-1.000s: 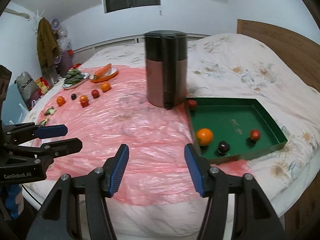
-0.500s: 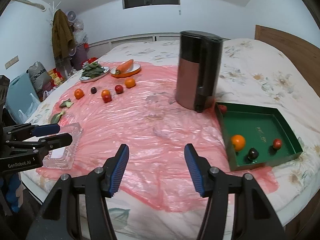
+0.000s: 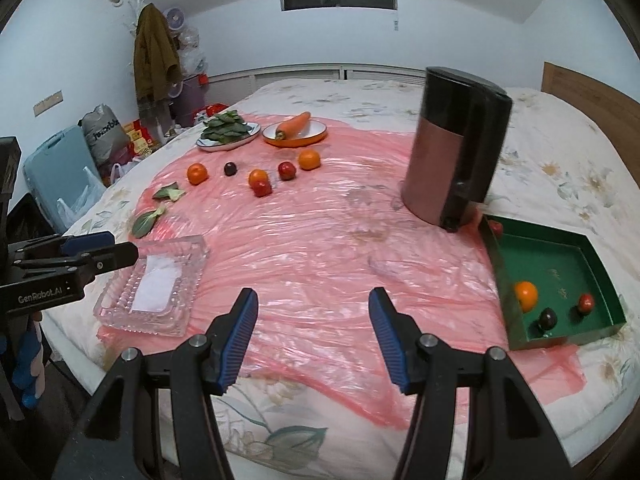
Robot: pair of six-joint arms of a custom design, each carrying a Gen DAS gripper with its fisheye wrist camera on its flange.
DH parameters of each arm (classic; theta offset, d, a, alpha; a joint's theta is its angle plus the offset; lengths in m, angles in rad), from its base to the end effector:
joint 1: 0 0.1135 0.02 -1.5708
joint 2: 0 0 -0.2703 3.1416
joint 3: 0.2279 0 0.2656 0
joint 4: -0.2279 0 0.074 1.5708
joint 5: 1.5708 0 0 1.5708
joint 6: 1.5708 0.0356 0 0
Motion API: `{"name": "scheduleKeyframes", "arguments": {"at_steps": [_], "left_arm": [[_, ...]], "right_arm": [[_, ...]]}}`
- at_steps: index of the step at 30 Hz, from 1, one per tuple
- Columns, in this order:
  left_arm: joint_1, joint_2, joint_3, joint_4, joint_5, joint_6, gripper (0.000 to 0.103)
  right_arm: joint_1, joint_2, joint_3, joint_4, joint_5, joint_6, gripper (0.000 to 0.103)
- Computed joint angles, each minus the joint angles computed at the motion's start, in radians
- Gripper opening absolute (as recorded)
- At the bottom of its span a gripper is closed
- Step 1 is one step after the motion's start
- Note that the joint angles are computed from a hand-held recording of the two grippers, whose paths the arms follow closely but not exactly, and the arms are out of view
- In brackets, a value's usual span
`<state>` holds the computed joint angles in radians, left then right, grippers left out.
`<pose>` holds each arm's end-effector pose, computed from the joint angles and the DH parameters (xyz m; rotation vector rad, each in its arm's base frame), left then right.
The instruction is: Organize fruits
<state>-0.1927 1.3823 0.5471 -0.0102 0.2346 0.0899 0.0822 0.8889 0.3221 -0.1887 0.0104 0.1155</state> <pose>0.2531 -0.0578 0.1462 0.4460 2.3703 -0.3305 0.1793 0.0144 0.1599 0.0440 2.3274 0.0872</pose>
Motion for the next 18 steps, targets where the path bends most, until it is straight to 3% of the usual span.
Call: {"name": "scheduleKeyframes", "arguments": {"at_steps": [9, 18], "left_arm": [[0.125, 0.093, -0.009, 0.09, -0.002, 0.063, 0.05], [0.215, 0.244, 0.062, 0.138, 0.004, 0.106, 0.05]], "right_arm": [[0.076, 0.152, 0.024, 0.106, 0.034, 0.05, 0.086], [0.101, 0.415, 0.094, 0.256, 0.03, 0.078, 0.086]]}}
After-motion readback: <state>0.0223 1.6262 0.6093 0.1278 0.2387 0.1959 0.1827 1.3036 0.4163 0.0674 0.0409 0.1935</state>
